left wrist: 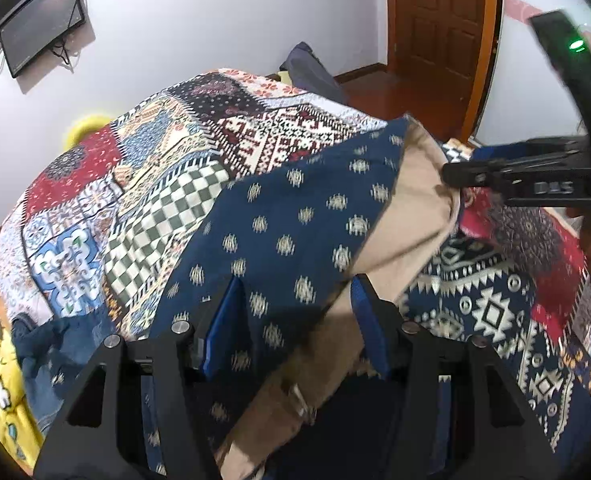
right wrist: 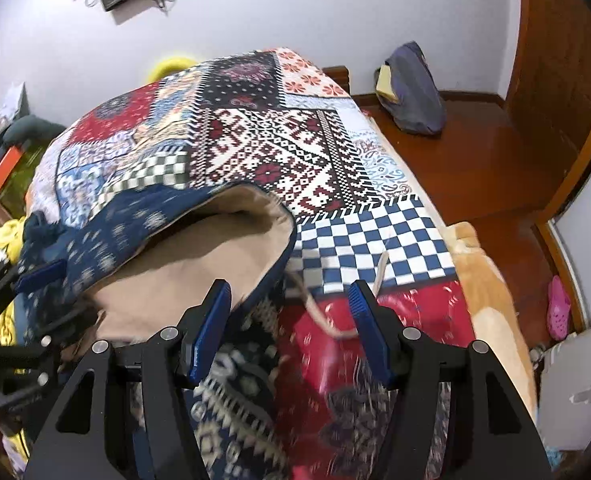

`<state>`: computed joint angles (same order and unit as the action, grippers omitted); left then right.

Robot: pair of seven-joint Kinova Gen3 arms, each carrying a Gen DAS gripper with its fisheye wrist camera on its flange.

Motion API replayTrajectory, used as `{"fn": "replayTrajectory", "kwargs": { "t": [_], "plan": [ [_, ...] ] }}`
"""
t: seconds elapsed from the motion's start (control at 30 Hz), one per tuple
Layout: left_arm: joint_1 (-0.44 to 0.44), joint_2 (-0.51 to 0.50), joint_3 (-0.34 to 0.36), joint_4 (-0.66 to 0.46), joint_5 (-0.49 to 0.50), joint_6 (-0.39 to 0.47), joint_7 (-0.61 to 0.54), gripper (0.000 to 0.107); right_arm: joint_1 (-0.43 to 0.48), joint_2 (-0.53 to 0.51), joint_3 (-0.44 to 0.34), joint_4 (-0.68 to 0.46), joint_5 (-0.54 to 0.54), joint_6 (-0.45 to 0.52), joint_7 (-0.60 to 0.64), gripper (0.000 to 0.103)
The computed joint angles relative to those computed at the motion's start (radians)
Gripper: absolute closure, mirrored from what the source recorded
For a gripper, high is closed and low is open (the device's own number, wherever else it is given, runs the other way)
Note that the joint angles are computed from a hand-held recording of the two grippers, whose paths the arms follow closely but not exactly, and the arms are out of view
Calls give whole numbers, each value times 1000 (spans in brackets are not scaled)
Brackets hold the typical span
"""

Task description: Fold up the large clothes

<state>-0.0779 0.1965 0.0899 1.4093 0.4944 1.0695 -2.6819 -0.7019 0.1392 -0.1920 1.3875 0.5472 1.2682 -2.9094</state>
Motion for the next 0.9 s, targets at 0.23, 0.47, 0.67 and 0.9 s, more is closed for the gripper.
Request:
{"fn": "replayTrajectory", "kwargs": {
  "t": [0.23, 0.47, 0.67, 0.9],
  "plan": [
    [-40, 76, 7, -112, 64, 110, 49, 90, 87, 14, 36, 32, -88, -149, 5, 75],
    [-131, 103, 10, -210, 140, 237, 104, 99, 34, 7, 22, -25, -35, -155, -7, 97],
    [-259, 81, -11, -293, 254, 391, 82, 99, -71, -23, -33, -112, 64, -66, 14, 98],
    [-394, 22, -74, -304, 331, 544, -30, 99, -209, 6, -80, -225, 127, 46, 44, 98]
  ]
}}
